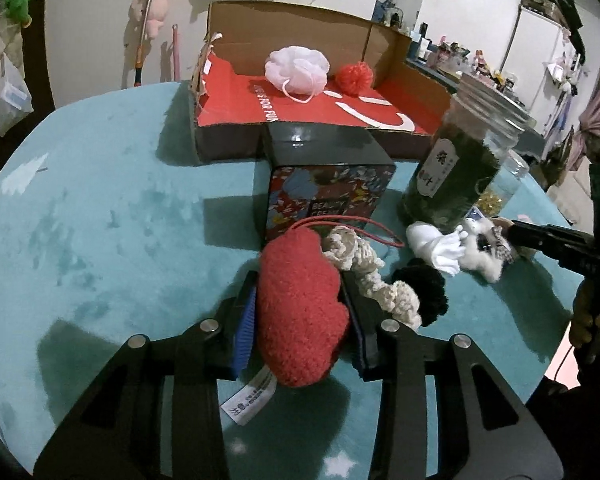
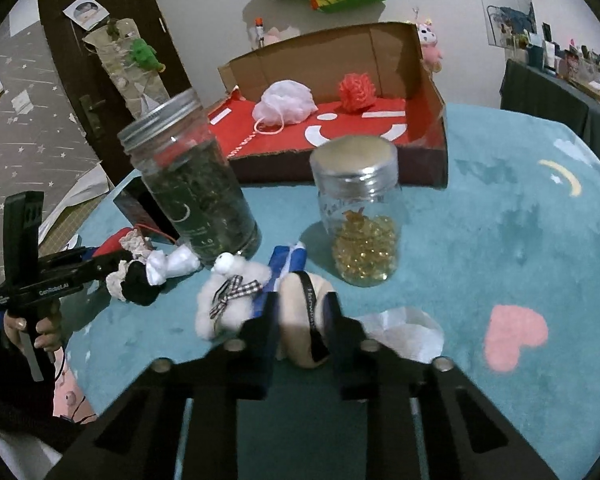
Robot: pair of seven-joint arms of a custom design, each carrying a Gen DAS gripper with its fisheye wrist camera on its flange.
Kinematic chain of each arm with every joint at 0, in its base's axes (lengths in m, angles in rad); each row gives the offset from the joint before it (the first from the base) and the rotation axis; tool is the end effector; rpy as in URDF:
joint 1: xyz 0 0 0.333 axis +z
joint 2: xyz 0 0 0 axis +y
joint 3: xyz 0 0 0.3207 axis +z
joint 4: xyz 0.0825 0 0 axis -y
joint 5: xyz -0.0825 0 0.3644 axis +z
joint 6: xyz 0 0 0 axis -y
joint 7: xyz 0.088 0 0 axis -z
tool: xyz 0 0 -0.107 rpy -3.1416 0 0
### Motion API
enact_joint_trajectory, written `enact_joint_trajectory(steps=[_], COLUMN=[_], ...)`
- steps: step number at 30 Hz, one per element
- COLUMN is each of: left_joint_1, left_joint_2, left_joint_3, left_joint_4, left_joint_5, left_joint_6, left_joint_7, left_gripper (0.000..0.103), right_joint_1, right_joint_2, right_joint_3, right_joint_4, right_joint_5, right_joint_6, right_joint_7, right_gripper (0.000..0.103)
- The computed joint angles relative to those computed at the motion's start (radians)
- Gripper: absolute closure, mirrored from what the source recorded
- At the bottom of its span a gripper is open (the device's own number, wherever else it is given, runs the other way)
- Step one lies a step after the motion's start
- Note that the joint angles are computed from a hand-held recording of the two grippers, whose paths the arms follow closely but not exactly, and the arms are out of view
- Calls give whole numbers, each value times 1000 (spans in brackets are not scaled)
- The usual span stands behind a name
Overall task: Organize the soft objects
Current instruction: 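Grasp the red fuzzy heart sponge with the left tool while the right tool grasps the white powder puff, then lift and carry the heart sponge and powder puff toward the box with both tools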
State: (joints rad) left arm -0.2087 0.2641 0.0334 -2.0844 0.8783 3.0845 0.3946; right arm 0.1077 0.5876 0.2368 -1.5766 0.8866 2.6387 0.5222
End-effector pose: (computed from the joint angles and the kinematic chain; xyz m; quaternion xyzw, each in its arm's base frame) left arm 0.5768 -0.1672 0.3824 -0.7001 0.6106 -0.3026 0.2132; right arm 0.6902 0.1930 0.3625 -0.8154 0.4188 -0.0404 0.3977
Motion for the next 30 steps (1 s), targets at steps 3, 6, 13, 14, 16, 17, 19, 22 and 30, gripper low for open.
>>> enact_joint_trajectory(steps=[3, 6, 13, 14, 16, 17, 19, 22, 30], left_joint_1=[-23, -25, -1, 5, 14, 18, 23, 31, 68], left_joint_2=[-14, -27, -49, -50, -53, -54, -57, -64, -88], left_joint_3=[23, 24, -6, -13, -23, -28, -32, -39, -68], left_joint_4=[-4, -4, -5, -5, -3, -3, -4, -6, -22], left_joint_5=[45, 90, 185, 189, 200, 202, 215, 232, 216], left_joint_6=[-2, -10, -28, -30, -37, -39, -43, -53, -71], left_joint_7=[-44, -80, -156, -158, -168, -170, -183, -201, -186], left_gripper=[67, 67, 67, 67, 67, 67, 67, 67, 67], right_joint_1=[-6, -17, -16, -18, -18, -16, -15, -18, -22], right_joint_2=[-3, -14, -41, -46, -51, -53, -59, -69, -87], right_joint_3=[3, 14, 15, 16, 14, 12, 11, 13, -1], right_joint_4=[0, -10, -37, -42, -44, -45, -51, -59, -61], right_joint_5=[6, 39, 85, 93, 103, 106, 117, 143, 183], right_joint_6=[-7, -4, 19, 20, 18, 20, 24, 32, 25], right_joint_7=[-1, -26, -71, -78, -85, -87, -98, -117, -143], right_gripper=[94, 94, 94, 94, 94, 94, 94, 94, 94])
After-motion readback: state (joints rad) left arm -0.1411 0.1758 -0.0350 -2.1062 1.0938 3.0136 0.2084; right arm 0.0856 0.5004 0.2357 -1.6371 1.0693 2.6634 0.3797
